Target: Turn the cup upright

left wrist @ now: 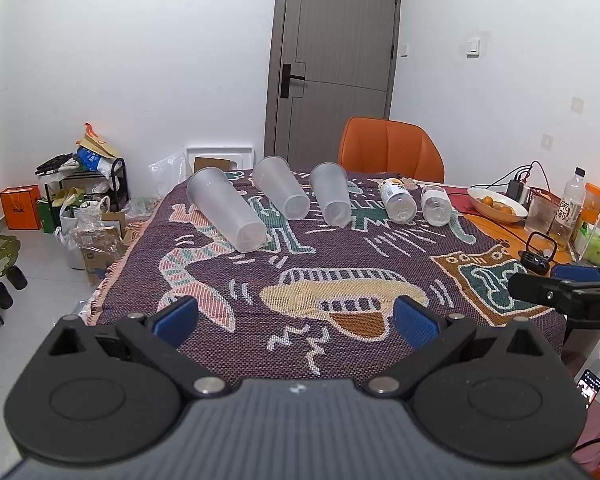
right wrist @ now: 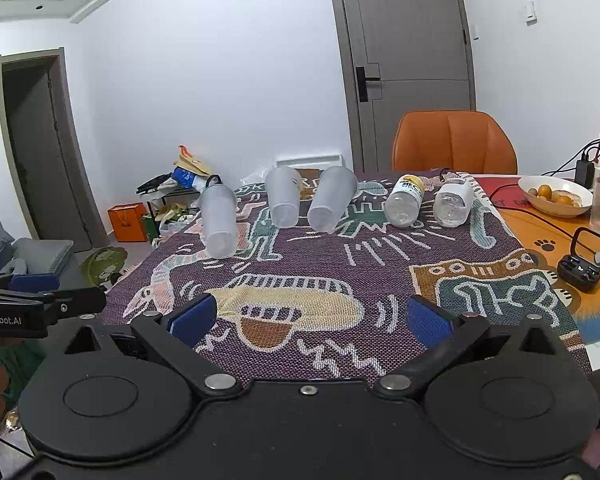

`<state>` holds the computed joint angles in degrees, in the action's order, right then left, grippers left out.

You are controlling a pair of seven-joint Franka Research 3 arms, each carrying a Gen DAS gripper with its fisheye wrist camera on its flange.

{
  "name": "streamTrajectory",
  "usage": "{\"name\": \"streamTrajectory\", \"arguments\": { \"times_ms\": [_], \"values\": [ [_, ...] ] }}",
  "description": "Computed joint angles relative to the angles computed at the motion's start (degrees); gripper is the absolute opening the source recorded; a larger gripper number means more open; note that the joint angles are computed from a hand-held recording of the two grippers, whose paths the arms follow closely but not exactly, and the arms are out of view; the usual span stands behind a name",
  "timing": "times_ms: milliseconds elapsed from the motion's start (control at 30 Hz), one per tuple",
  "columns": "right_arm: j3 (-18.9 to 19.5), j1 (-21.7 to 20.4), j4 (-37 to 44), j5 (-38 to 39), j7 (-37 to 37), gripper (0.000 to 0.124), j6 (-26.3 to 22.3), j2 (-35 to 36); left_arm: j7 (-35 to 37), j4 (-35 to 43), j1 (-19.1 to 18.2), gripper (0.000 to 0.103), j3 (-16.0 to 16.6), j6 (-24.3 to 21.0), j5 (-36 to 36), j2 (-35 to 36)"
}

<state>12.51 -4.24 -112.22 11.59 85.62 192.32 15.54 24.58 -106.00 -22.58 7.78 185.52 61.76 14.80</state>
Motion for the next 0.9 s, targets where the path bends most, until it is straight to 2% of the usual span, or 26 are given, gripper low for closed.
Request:
{"name": "streamTrajectory", "arguments": {
  "times_ms": [667, 767, 833, 900],
  "values": [
    [-0.51, 0.50, 0.43, 0.34, -0.22, 0.103, -0.60, 0.17, -0.01, -0.06, -0.35, 0.103, 0.34, -0.02, -0.02, 0.00],
    [0.56, -0.51, 0.66, 0.19, -0.48, 0.103, -0.83, 0.47, 2.82, -0.23, 1.70, 0.103, -1.85, -0.06, -2.43, 0.37],
    [3.36, -3.28, 1.04, -0.60, -0.70, 0.103, -1.39, 1.06, 5.34, 0.21, 2.87, 0.103, -3.26, -0.34, -5.10, 1.32],
    [2.39, -2.25, 2.09, 0.13, -1.11, 0.103, -2.53, 1.73, 9.33, 1.00, 4.70, 0.103, -5.84, -1.82, -9.26, 2.58]
  ]
}}
